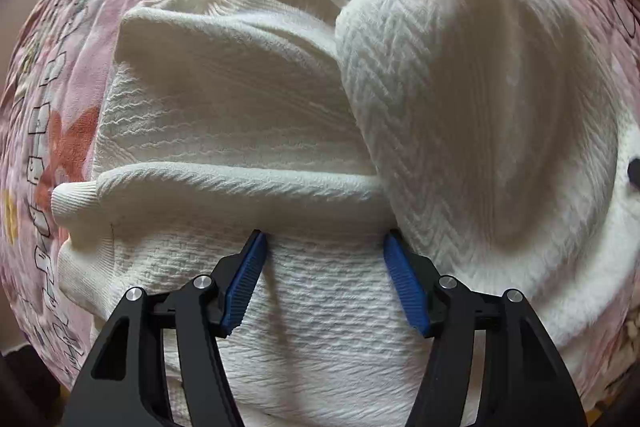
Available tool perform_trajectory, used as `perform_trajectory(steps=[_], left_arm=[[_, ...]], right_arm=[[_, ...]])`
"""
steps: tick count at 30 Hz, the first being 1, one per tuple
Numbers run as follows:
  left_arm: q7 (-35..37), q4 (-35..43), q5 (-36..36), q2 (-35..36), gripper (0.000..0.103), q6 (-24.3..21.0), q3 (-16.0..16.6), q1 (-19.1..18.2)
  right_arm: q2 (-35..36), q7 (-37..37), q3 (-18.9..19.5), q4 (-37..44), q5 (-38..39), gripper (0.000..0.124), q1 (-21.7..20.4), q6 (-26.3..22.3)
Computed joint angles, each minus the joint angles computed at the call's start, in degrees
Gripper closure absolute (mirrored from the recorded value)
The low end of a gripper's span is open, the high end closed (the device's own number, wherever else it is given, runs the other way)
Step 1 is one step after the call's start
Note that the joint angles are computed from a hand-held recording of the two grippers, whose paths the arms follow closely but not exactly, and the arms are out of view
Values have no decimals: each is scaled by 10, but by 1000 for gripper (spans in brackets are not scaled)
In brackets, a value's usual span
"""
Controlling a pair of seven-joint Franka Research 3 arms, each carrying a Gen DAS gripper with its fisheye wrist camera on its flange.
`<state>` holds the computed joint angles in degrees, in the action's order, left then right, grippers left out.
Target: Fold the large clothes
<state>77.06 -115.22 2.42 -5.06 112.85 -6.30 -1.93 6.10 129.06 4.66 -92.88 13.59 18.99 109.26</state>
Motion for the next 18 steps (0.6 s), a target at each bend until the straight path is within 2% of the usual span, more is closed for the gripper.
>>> perform_trajectory(steps=[2,4,7,9,11,13,18], left_arm=[[-3,-15,-5,-14,56,16,0,0],[-2,-30,0,-27,57,35,-1,-2],[-1,-46,6,-40,58,50,0,-4],[-7,-54,6,-50,59,45,-1,-6],[-10,-58,5,-57,60,39,-1,-9],[-10,-64,6,-66,60,38,-1,-11],[-34,-71,-7,-87,60,34,0,-16]], right_arm=[[-23,3,-1,-24,-1,102,-2,12],[-46,2,-1,-48,-1,101,-3,16],[-42,-4,3,-44,7,99,-4,-17],[-38,-9,6,-40,-10,99,0,-27],[-36,-21,9,-48,-14,101,3,-14],[-40,-24,9,-59,-22,115,6,3],[-56,-31,8,-49,-36,117,5,49]])
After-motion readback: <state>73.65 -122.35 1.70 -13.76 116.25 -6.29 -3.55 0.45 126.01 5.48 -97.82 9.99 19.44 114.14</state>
